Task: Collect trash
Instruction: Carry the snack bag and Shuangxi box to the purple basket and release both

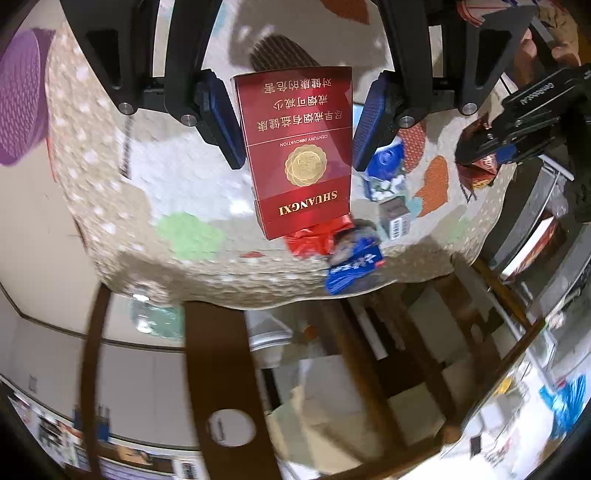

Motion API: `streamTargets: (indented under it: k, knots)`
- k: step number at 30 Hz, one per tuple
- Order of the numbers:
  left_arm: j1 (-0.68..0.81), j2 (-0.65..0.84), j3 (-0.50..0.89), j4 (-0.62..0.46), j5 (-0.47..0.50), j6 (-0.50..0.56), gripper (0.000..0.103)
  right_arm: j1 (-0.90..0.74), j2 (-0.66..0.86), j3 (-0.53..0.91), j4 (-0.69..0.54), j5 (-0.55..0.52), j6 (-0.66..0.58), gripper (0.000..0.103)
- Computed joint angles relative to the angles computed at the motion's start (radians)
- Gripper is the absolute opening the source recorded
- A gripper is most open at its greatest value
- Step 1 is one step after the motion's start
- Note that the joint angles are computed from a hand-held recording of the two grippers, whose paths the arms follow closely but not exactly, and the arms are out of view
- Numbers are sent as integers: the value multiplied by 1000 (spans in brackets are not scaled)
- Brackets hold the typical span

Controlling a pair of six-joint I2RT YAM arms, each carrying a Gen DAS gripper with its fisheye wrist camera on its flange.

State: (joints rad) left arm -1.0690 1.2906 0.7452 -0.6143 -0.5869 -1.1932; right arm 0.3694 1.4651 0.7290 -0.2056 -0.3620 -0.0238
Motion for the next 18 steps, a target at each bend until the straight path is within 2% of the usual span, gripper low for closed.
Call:
streamTargets:
  k: [9,18]
  knots:
    - [-47,194,207,49,44,115,34,-338,-102,-69,-79,-140,-113,64]
    - [-41,474,505,102,131,294,34,-694,-45,-28,-156,-272,-279,64]
